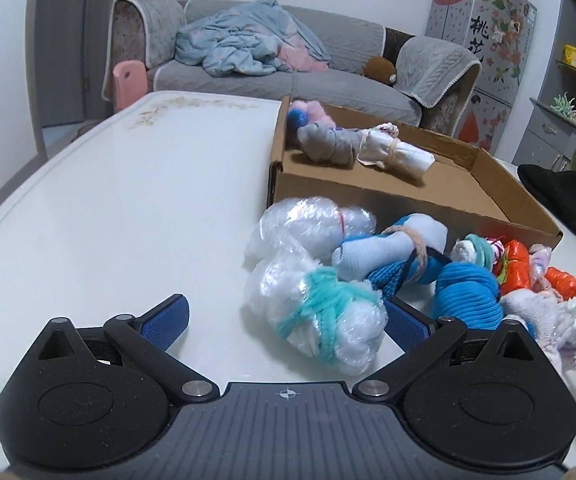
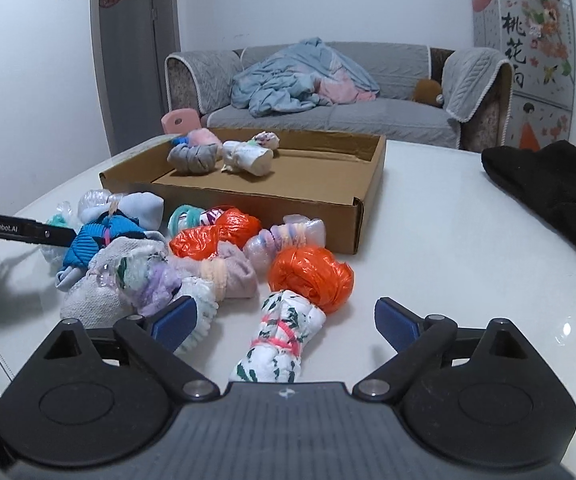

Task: Organize objects
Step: 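Withdraw both tools back to the remaining sock pile, then grasp clear plastic bundle with left tool while right grasps white-green striped roll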

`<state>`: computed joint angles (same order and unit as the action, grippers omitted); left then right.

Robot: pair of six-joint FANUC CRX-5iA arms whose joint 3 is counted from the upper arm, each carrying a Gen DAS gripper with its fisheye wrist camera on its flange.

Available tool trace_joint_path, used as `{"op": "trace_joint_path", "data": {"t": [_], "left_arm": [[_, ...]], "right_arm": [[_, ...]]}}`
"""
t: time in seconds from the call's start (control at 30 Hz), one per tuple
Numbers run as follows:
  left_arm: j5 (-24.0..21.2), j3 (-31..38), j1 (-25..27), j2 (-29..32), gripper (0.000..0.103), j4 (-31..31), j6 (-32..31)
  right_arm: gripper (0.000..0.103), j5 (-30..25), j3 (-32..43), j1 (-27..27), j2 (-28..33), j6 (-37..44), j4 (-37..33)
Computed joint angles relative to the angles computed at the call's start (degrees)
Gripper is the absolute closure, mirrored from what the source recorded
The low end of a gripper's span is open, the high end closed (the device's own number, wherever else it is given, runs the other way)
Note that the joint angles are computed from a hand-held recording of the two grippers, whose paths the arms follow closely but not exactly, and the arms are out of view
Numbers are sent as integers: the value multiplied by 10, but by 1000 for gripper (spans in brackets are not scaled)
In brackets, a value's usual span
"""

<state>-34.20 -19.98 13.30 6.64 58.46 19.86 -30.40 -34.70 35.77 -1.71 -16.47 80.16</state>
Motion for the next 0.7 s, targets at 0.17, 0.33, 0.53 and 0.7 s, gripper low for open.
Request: {"op": "trace_joint_path", "data": {"t": [0.17,0.33,0.53,0.7], "left_arm": [[13,-6,4,-7,0,-2,-26],[15,-5,10,-16,1,-25,-9],[21,8,-3,1,1,-47,12],[29,-3,-7,-2,10,-18,-32]], "right_arm": [[21,-44,4,28,-2,28,-47],[40,-67,9,51,5,58,-94],[54,-78,10,58,6,61,-86],[61,-79,0,57,0,46,-70]]}}
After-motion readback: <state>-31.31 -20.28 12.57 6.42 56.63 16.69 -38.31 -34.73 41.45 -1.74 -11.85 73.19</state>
